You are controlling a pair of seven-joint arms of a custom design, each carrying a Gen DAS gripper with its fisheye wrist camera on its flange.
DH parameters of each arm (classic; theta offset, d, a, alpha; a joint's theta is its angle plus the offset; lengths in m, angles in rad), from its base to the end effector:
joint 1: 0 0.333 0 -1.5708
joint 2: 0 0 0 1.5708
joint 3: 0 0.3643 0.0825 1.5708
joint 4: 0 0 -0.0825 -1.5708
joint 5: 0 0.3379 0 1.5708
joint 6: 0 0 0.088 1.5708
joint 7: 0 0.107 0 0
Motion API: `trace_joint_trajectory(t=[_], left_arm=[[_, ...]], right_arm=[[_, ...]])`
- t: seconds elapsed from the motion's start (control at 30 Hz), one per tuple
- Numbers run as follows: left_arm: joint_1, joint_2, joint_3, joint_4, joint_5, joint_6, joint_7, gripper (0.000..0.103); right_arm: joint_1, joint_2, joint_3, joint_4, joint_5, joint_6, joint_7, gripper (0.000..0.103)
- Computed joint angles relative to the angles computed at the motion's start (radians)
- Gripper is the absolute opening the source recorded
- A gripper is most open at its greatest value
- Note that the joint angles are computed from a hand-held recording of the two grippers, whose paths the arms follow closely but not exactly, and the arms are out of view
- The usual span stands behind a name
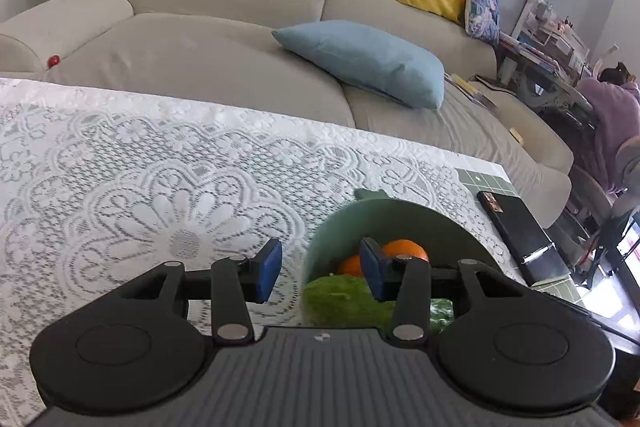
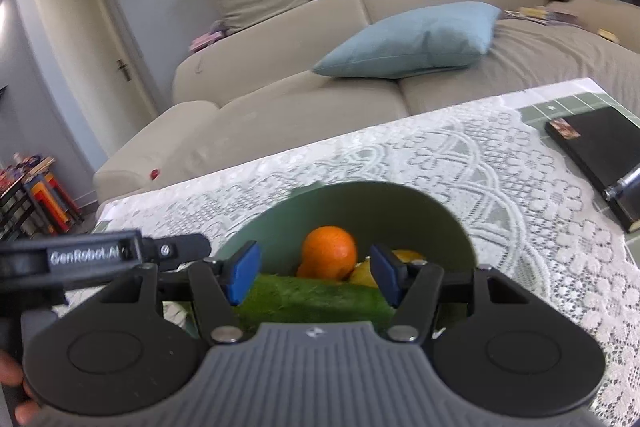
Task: Organize fruits
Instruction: 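Lower the cucumber onto the fruit and open both tools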
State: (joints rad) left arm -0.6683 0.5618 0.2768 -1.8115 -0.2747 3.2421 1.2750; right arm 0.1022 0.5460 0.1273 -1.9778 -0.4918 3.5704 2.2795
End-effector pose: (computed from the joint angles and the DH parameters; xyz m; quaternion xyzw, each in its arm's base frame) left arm 0.6346 -0.2776 0.4222 -0.6624 0.6111 -0.3871 0.1948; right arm 0.6212 0.1893 0.3940 -0.6236 0.6059 -0.1539 0.4694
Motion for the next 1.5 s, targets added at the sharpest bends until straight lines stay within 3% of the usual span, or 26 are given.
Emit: trace_joint_trajectory(t=[0.2,0.33,0.43,0.63,0.77,0.83,0.93,1.17,1.37,1.47,1.5], left_arm=[[-0.031,-0.05,0.048,-0.094,-0.027,0.045,0.016,0.051],[-0.038,-0.075,0.06,-0.151,-0.073,0.073,0.054,0.051],[-0.024,-0.091,0.045,-0.185,-0.115,0.096,0.085,0.051],[0.065,-0.118,-0.055,-0.237,-0.169,0.145,0.156,0.052],[0.175,-0.127,-0.173,-0.274,-0.179,0.194,0.191,0.052],[0.239,-0.13,-0.24,-0.292,-0.179,0.214,0.198,0.052],[0.316,-0.13,-0.318,-0.311,-0.182,0.234,0.212,0.052],[0.449,-0.129,-0.451,-0.336,-0.134,0.258,0.205,0.052],[0.441,-0.141,-0.452,-0.345,-0.116,0.259,0.224,0.052],[0.388,-0.16,-0.412,-0.351,-0.14,0.256,0.26,0.053],[0.34,-0.169,-0.371,-0.352,-0.172,0.252,0.287,0.053]], right_arm=[[-0.089,-0.003,0.11,0.043,-0.211,-0.067,-0.054,0.073],[-0.23,0.025,0.32,0.106,-0.326,-0.278,-0.183,0.074],[-0.223,0.029,0.339,0.137,-0.339,-0.365,-0.293,0.075],[-0.21,0.056,0.36,0.2,-0.3,-0.48,-0.479,0.072],[-0.308,0.103,0.508,0.232,-0.179,-0.576,-0.65,0.065],[-0.294,0.099,0.498,0.243,-0.148,-0.6,-0.67,0.063],[-0.208,0.076,0.393,0.27,-0.129,-0.626,-0.623,0.056],[-0.113,0.085,0.303,0.338,-0.037,-0.713,-0.65,0.051],[-0.067,0.059,0.253,0.332,0.045,-0.711,-0.684,0.051],[-0.069,0.019,0.256,0.282,0.103,-0.661,-0.7,0.055],[-0.063,0.002,0.249,0.261,0.116,-0.637,-0.698,0.057]])
